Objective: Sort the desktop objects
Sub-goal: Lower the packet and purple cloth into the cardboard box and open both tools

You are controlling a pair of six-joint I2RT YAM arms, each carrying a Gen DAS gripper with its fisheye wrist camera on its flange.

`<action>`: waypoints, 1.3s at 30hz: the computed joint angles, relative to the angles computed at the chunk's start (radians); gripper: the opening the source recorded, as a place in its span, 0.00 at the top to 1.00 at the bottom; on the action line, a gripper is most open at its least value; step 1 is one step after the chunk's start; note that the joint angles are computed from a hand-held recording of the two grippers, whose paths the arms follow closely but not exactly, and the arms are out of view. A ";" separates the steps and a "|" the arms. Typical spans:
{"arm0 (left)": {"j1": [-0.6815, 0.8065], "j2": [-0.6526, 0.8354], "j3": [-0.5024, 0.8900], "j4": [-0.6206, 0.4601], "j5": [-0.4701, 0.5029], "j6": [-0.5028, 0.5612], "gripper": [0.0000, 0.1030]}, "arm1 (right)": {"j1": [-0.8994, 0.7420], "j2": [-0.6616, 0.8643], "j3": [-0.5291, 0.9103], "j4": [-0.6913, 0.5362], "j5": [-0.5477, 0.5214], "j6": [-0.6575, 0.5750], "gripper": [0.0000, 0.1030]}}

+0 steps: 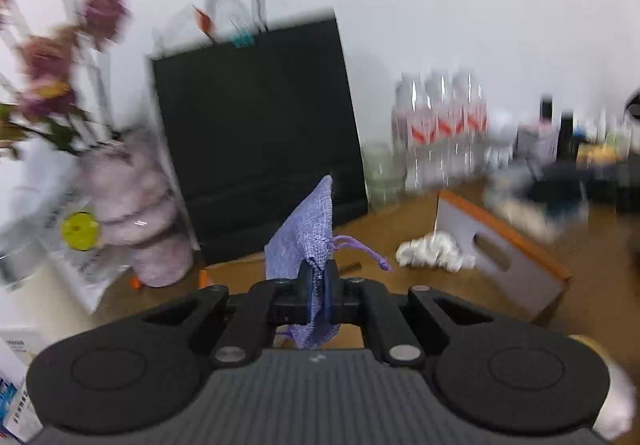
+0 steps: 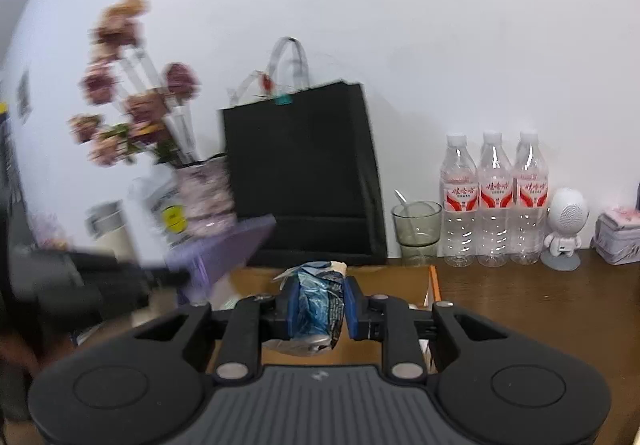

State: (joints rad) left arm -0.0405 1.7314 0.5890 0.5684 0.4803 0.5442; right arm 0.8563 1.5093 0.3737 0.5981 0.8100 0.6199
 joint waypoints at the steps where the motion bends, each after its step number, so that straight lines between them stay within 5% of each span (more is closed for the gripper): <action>1: -0.028 0.050 0.027 0.010 -0.045 0.011 0.94 | -0.062 0.014 0.024 -0.003 -0.062 -0.020 0.79; 5: -0.050 0.203 0.063 0.048 -0.087 0.098 0.94 | -0.318 0.148 0.160 -0.009 -0.360 -0.045 0.79; 7: -0.050 0.247 0.100 -0.026 -0.067 0.133 0.92 | -0.405 0.266 0.275 -0.059 -0.468 -0.036 0.79; 12: -0.065 0.313 0.213 -0.184 -0.024 0.120 0.82 | -0.485 0.569 0.632 -0.300 -0.559 -0.061 0.79; 15: -0.055 0.363 0.371 -0.407 0.027 0.047 0.74 | -0.508 0.688 0.785 -0.420 -0.596 -0.057 0.78; 17: -0.032 0.398 0.462 -0.533 0.092 -0.005 0.56 | -0.511 0.743 0.851 -0.469 -0.585 -0.061 0.75; 19: -0.002 0.401 0.491 -0.590 0.144 -0.024 0.50 | -0.522 0.763 0.883 -0.517 -0.612 -0.037 0.58; 22: 0.047 0.354 0.491 -0.651 0.224 -0.019 0.44 | -0.514 0.714 0.824 -0.478 -0.603 -0.036 0.52; 26: 0.106 0.186 0.395 -0.591 0.246 -0.059 0.26 | -0.500 0.563 0.726 -0.507 -0.588 -0.007 0.37; 29: 0.139 0.084 0.366 -0.623 0.196 -0.107 0.09 | -0.474 0.436 0.625 -0.529 -0.553 0.017 0.14; 34: 0.165 -0.014 0.355 -0.760 0.076 -0.140 0.00 | -0.422 0.259 0.539 -0.704 -0.509 0.056 0.14; 39: 0.176 -0.170 0.223 -0.690 -0.040 -0.117 0.00 | -0.306 0.053 0.422 -0.820 -0.420 0.121 0.14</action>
